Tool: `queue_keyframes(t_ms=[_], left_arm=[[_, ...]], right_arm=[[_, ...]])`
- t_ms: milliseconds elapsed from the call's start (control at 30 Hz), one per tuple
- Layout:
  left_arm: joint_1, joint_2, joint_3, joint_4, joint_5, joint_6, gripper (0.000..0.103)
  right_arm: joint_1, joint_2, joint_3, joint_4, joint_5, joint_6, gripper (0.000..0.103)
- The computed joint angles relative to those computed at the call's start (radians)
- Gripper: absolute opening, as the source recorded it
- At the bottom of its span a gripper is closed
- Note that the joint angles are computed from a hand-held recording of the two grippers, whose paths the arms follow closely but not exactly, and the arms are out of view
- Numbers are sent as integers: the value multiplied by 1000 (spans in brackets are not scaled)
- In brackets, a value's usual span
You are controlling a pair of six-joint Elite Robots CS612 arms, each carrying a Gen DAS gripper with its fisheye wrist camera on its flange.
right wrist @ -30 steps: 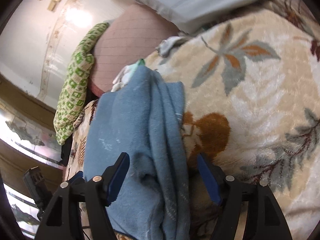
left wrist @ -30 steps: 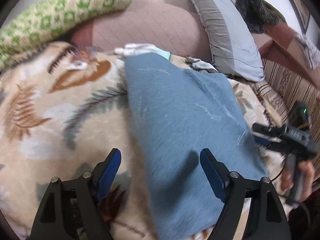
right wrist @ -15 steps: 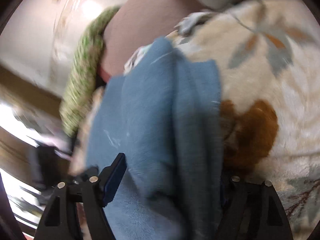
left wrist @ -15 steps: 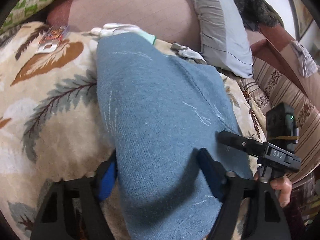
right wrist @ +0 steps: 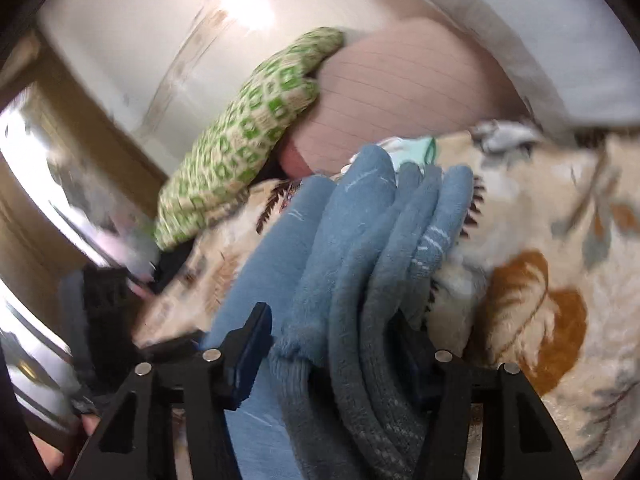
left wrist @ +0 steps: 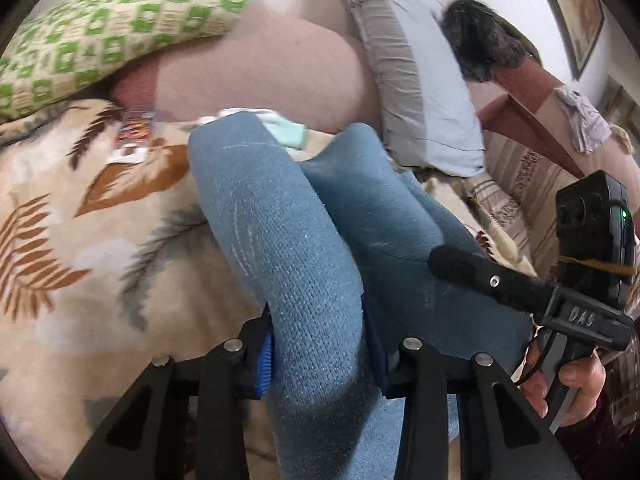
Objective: Fold small clothes
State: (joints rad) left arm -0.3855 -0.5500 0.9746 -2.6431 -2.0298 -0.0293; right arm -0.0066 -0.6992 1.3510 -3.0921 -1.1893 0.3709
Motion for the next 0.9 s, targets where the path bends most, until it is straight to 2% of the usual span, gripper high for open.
queue_keyframes(t_ms=[33, 100, 200, 233, 333, 400, 433, 467, 533, 567, 633, 767, 833, 900], left_arm=[[2, -4, 11, -5, 18, -5, 40], [6, -7, 27, -5, 40, -15, 40], [13, -4, 44, -2, 58, -44, 43], [15, -2, 46, -11, 60, -59, 47], [13, 4, 31, 26, 79, -67, 65], [9, 11, 27, 19, 78, -63, 65], [6, 11, 32, 1, 89, -58, 64], [4, 8, 38, -16, 99, -56, 54], [5, 3, 44, -39, 97, -48, 42], [9, 0, 47, -57, 81, -48, 40], [13, -7, 57, -88, 85, -50, 38], [28, -43, 101, -171, 105, -53, 37], [34, -59, 125, -200, 129, -40, 38], [44, -65, 139, -211, 140, -45, 38]], right_arm=[[9, -1, -8, 37, -23, -21, 61], [13, 6, -19, 115, -22, -33, 61], [10, 20, -38, 240, -54, -6, 63], [2, 26, -39, 247, -30, 11, 64], [-33, 48, -33, 222, 135, 100, 70], [-37, 70, -55, 274, 190, 110, 72], [-36, 77, -56, 264, 197, 121, 71], [-36, 85, -56, 235, 210, 137, 71], [-35, 87, -59, 200, 223, 149, 58], [-30, 81, -57, 190, 205, 128, 55], [-14, 67, -55, 156, 169, 71, 50], [17, 59, -73, 107, 132, 25, 49], [25, 64, -85, 81, 145, 19, 49], [27, 82, -100, 39, 178, 55, 49]])
